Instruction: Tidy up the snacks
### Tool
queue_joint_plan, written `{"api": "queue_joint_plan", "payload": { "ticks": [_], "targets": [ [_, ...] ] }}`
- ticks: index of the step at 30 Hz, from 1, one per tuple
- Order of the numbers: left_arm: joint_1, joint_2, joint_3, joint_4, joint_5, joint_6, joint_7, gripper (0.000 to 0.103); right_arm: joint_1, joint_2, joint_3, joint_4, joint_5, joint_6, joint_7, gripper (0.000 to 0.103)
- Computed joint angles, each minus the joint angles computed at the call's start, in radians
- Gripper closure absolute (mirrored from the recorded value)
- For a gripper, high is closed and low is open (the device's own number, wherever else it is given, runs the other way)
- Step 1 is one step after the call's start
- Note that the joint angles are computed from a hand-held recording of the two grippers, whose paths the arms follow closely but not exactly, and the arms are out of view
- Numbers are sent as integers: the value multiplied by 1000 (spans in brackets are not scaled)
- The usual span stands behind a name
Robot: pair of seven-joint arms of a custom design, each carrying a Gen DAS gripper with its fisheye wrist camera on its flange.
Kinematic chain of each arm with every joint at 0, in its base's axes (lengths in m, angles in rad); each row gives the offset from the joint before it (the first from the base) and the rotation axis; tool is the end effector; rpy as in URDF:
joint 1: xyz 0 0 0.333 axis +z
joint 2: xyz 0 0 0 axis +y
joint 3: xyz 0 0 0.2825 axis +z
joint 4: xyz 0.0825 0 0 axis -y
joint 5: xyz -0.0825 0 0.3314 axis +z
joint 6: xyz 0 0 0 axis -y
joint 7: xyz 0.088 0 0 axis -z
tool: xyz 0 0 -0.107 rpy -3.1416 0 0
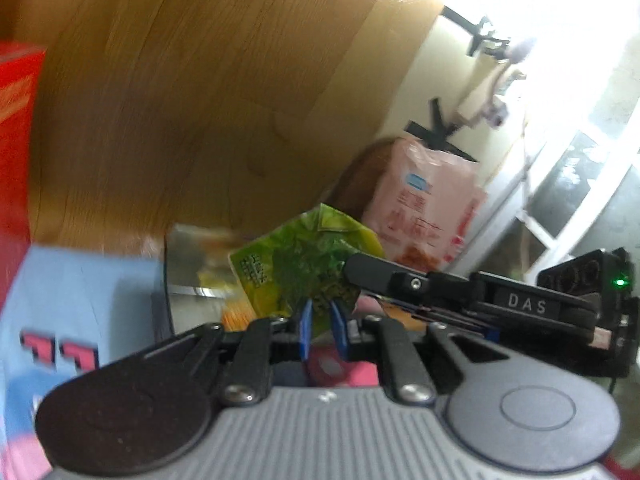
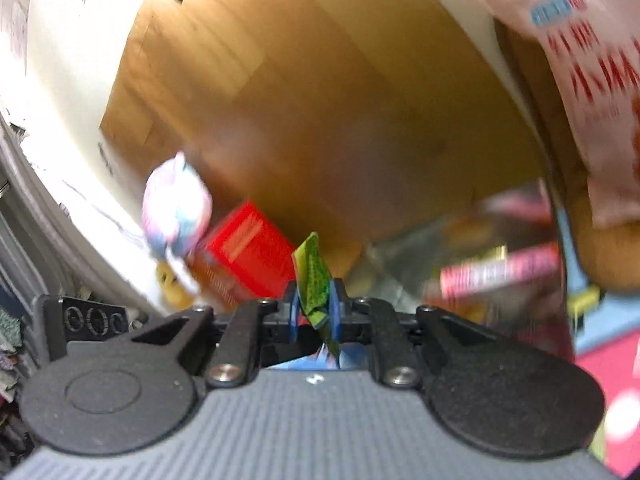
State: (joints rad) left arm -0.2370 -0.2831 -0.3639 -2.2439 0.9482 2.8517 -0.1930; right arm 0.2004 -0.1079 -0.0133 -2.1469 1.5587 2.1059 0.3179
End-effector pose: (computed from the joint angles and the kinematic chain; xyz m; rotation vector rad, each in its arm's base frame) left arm 0.3569 -0.3158 0.5443 -1.9895 1.4334 -1.3059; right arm 0.4831 0.1393 0.4876 -1.5905 0.8883 0.3040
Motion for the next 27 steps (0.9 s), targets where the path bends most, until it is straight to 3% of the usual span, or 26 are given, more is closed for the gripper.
{"api": "queue_joint_plan", "payload": {
  "ticks": [5,7,9,11,15,21,25,27],
  "targets": [
    [-47,97,33,66,-159,-161,147,89,38,119,59,112,-122,157,18,81],
    [-47,73,38,29,-137,-124,113,84,49,112,73,103,-162,232,-8,79],
    [-43,26,20,-7,-96,-124,64,82,33,78,53,66,-99,200,-80,72],
    [-45,-18,2,-34,-72,-129,23,81,11,25,26,10,-59,168,-137,71],
    [-78,-33,-5,-49,-106,-77,39,75,-27,-118,-32,-176,7,198,-300,63],
    [-173,181,24,83,-338,-7,219,55,-89,-182,-91,-344,-39,221,-330,55],
    [-197,300,21,165,-402,-24,210,49,-92,-193,-75,-384,-60,272,-410,53],
    [-207,342,25,193,-419,-29,202,49,-92,-177,-77,-375,-103,264,-452,46]
  ]
}}
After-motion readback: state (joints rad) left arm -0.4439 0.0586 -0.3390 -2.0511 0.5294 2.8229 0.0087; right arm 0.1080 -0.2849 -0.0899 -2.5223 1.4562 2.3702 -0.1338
